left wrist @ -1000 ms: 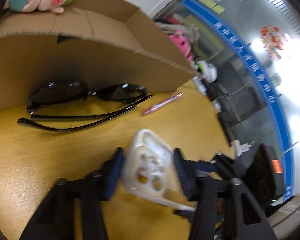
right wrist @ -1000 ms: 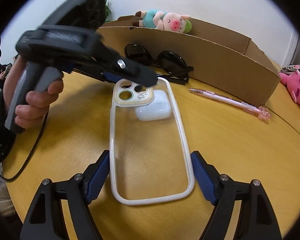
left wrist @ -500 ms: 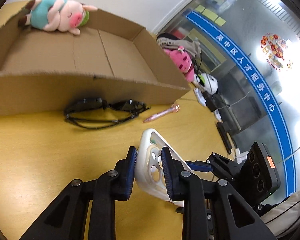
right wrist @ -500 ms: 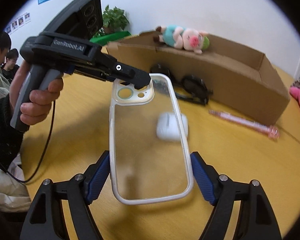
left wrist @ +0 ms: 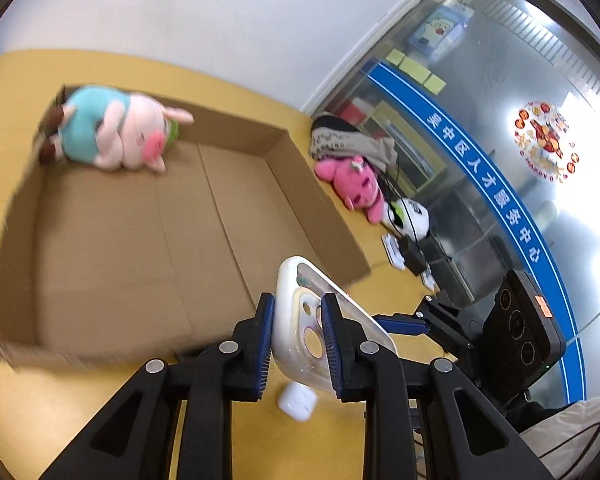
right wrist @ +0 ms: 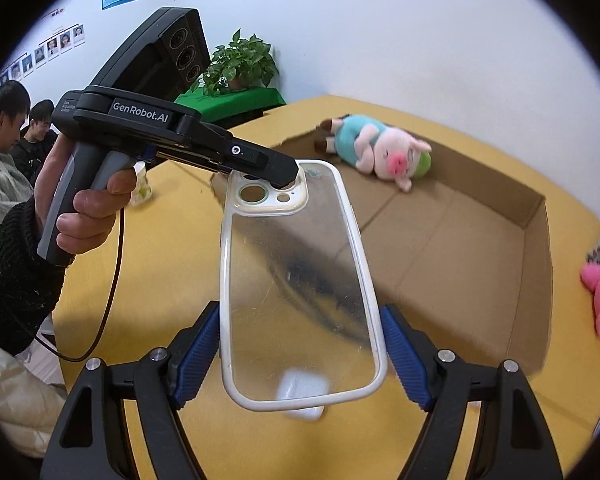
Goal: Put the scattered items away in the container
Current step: 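Lift the phone case and carry it over the box with the right gripper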
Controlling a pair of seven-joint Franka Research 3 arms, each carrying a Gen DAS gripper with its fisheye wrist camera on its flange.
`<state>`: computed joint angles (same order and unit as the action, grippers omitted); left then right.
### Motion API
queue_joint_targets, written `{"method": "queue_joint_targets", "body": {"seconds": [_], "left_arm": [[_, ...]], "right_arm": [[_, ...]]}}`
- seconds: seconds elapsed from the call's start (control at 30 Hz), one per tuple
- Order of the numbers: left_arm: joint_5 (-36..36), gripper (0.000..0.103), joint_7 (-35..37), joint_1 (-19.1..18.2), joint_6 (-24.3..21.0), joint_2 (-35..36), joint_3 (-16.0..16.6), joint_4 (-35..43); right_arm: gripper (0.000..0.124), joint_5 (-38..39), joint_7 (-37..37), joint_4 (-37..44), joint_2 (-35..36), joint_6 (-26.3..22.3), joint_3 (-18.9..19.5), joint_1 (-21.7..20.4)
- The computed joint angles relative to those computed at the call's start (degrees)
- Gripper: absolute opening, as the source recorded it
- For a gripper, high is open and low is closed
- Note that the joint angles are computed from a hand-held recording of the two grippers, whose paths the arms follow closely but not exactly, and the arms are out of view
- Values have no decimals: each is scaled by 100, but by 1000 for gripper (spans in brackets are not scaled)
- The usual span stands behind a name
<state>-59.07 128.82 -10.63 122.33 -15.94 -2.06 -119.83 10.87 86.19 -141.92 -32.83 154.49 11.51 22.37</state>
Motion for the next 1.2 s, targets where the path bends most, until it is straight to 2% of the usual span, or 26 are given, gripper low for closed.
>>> {"method": "queue_joint_targets", "body": {"seconds": [0.23,0.5,0.63,0.77,0.9,1.03,1.2], "left_arm": [[361,24,-436,453,-465,1077,67,1530],[602,22,-1297,1156,-871,2623,-309,3224],[853,21,-1676,1357,-823,3083,-539,3491],[1204,22,-2055,1508,-851,3479,-758,3707],[1846,23,-2522,1530,-885,3787,-924,3942],[2264,24,-2704,1557,-1001,3939,-1070,4139],[2956,27,-3011,1423,-1133,4060,-1089,4437]], "right_arm": [[78,417,-644,1623,1423,-380,-441,139],[78,1451,-1176,3610,3194,-1376,-633,-16],[78,1484,-1096,4249,3863,-1794,-576,-159],[78,1613,-999,4480,4231,-2035,-533,-253],[78,1531,-632,4686,4564,-2256,-517,-250],[78,1397,-165,5014,4905,-2708,-509,-218],[78,1352,470,5341,5203,-3044,-490,-150]]}}
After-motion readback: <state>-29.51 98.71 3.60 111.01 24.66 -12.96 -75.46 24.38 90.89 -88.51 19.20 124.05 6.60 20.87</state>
